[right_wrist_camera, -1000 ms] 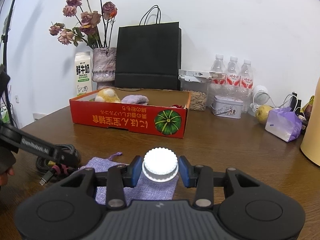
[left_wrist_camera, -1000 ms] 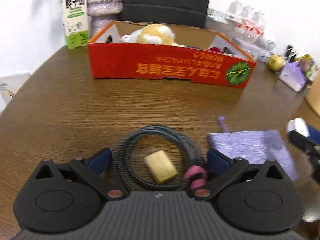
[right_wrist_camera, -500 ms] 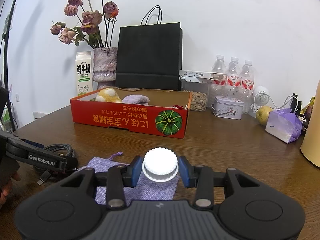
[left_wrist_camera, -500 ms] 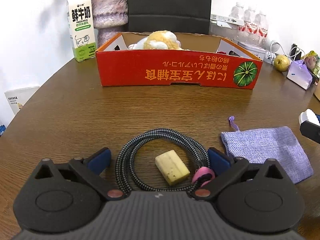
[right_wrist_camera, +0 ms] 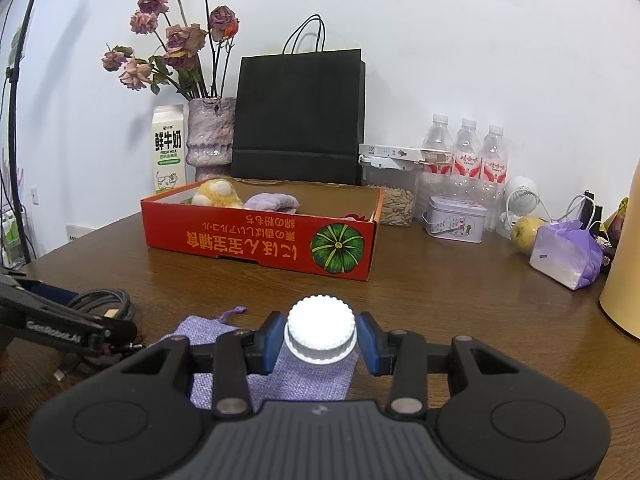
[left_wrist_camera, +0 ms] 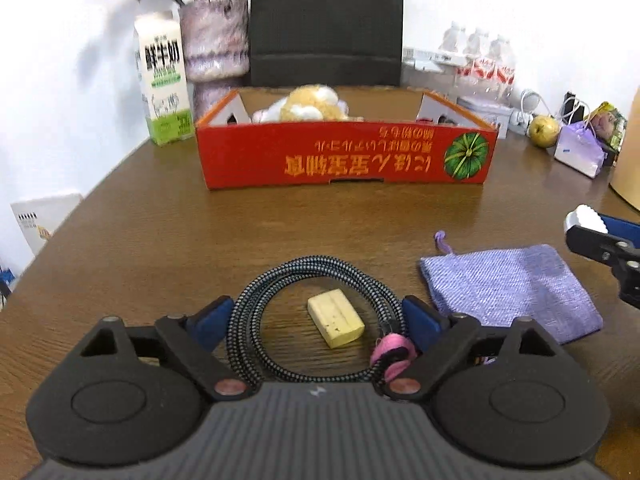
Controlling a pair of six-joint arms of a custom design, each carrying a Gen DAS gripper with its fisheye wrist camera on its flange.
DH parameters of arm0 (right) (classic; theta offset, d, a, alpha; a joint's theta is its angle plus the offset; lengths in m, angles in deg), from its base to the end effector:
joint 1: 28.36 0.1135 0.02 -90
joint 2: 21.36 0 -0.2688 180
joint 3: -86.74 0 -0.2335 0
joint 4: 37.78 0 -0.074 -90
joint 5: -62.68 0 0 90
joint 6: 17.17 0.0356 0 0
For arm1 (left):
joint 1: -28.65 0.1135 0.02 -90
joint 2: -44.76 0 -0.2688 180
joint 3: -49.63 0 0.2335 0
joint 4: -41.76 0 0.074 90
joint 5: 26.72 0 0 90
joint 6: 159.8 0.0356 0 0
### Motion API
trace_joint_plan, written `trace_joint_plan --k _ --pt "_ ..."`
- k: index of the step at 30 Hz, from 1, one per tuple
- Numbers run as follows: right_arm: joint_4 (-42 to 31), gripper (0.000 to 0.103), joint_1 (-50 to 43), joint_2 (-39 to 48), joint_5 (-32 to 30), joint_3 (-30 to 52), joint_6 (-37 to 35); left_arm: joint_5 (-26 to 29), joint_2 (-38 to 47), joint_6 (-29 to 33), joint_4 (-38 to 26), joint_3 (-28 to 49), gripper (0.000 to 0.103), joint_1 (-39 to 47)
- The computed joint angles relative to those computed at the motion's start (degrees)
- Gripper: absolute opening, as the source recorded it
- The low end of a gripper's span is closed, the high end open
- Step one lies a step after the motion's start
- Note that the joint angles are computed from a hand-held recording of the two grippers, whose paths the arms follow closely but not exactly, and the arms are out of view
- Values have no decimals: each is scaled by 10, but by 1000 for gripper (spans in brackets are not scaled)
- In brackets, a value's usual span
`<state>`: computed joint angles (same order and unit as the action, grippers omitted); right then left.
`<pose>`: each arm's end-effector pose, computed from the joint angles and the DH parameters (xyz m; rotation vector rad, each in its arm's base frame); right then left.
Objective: Organize objects
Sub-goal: 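Close the left gripper on the black braided cable with pink tie and lift it, then carry the cable in the left gripper and the cap in the right gripper to the red box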
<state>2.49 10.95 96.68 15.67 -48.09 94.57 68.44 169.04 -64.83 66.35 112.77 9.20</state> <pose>0.2470 0.1709 0.0737 0.1167 1.9743 -0.1182 0.3497 -0.1269 0.0659 0.5177 2.1548 -0.2396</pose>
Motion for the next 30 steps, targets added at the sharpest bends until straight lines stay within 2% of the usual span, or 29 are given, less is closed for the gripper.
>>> trace_joint_plan --k 11,18,30 --pt "18 39 1 4 0 -5 -10 6 -24 -23 79 -54 91 14" --pt "31 39 8 10 10 -4 -16 -18 -35 -26 150 -90 90 7" --pt "49 39 40 19 26 11 -19 -47 -48 -37 221 -131 90 -21"
